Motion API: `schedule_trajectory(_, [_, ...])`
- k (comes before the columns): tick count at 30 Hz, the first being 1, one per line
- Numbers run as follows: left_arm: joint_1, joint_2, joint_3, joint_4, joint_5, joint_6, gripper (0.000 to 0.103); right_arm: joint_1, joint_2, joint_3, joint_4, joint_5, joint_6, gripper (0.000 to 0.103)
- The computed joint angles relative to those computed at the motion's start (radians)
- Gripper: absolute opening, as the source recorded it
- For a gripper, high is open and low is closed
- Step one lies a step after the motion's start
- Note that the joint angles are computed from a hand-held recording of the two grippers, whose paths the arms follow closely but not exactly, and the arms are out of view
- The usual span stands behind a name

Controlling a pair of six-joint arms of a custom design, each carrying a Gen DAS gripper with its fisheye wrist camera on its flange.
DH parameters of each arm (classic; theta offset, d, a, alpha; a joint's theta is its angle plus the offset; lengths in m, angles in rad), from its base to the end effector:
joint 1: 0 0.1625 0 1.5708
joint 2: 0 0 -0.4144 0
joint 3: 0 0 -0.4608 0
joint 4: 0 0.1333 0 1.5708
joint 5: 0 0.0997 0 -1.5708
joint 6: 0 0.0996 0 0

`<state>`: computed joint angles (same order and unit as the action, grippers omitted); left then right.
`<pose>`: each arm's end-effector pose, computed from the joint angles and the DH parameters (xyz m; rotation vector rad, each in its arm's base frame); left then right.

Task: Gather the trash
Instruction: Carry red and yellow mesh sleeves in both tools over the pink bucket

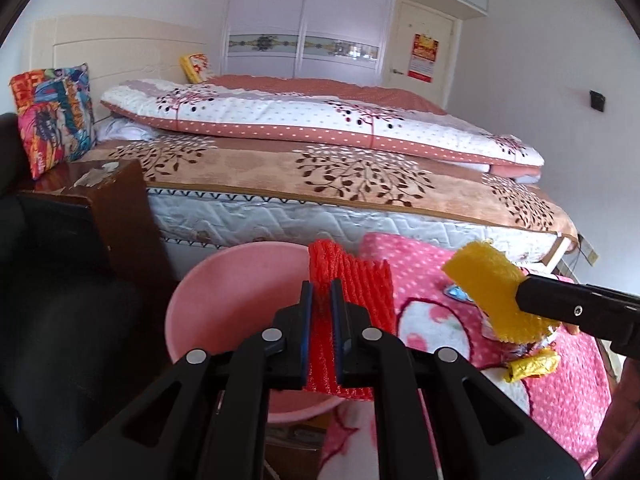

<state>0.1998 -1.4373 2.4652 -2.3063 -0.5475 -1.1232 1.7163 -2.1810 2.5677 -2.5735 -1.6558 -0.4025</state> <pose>-0.3230 -0.2882 0.1003 0.4769 2.2779 -1.1261 0.1711 -0.3065 0.3049 0.7339 -2.7536 0.8835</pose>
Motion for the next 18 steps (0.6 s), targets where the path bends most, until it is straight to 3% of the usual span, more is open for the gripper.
schedule_trajectory(3, [0.007, -0.028, 0.013, 0.027, 0.018, -0.015, 0.008, 0.004, 0.056, 0.003, -0.041, 0.029, 0.040, 0.009])
schedule_trajectory(7, [0.020, -0.047, 0.027, 0.045, 0.047, -0.004, 0.008, 0.022, 0.128, 0.004, -0.085, 0.013, 0.077, 0.009])
schedule_trajectory(18, [0.104, -0.060, 0.072, -0.156, 0.027, 0.153, 0.008, 0.051, 0.331, -0.031, -0.237, -0.072, 0.151, 0.009])
